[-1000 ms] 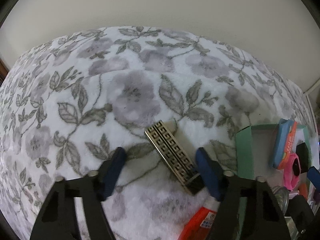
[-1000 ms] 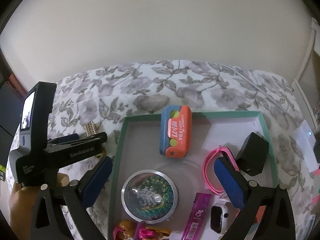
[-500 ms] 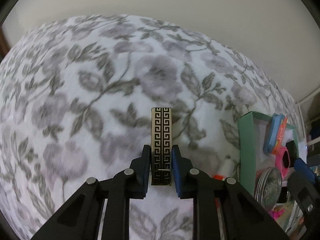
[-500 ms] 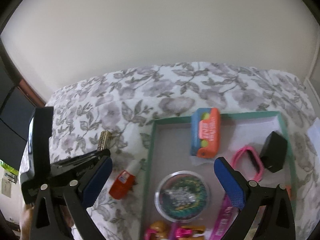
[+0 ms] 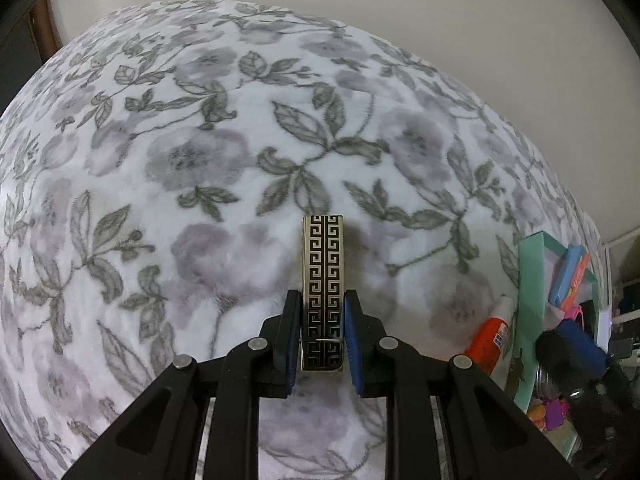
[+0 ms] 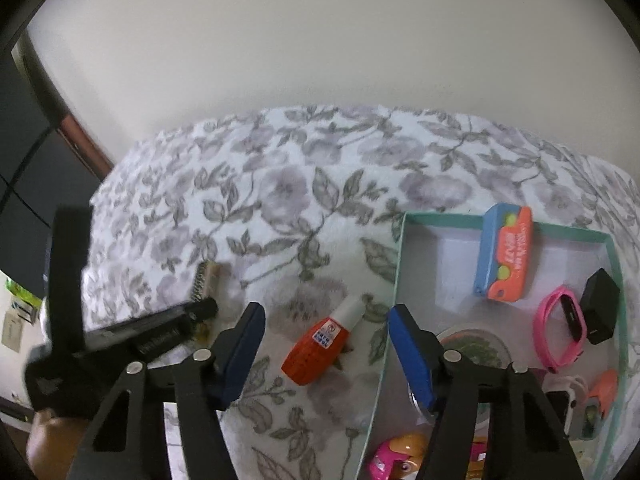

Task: Organize rigid objects
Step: 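Grasp the gold-black harmonica with the left gripper while the right gripper approaches the red glue bottle, then grasp the red glue bottle with the right gripper and lift it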

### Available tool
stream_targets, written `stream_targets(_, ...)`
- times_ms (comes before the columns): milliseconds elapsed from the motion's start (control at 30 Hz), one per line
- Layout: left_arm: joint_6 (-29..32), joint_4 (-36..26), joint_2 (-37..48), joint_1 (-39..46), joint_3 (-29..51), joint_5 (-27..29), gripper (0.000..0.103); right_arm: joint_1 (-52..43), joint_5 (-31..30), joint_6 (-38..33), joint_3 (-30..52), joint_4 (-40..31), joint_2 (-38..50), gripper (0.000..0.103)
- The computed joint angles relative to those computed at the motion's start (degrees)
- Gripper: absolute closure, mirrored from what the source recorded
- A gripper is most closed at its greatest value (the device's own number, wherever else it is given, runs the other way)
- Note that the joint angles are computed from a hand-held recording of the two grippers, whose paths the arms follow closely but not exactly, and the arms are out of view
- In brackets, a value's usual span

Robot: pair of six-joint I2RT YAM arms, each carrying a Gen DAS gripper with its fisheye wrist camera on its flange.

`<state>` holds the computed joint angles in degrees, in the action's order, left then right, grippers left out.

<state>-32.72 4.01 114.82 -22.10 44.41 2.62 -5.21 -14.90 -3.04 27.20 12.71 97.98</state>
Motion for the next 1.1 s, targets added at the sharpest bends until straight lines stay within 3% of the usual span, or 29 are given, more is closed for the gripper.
stream_targets(133,0.14,-0.06,0.26,0.62,0.4,0.47,0.081,1.32,0.83,0.16,1.21,-0.16,3.39,0.042)
stream_targets(633,0.77,0.48,0.19,0.85,0.17,-0.26,0.081,7.42,6.96,3.58,4.61,1.02,11.4,0.044)
stream_targets(900,1.56,1.24,1.62,0.58,1.23,-1.29,0.081,8.43,10.43,4.57,5.34,1.98,13.49,0.062)
stream_targets(1100,2.32,1.63,2.27,-0.02,1.73,-2.81,0.081,9.66,12.3,4.26,4.92,3.06,13.7,0.062)
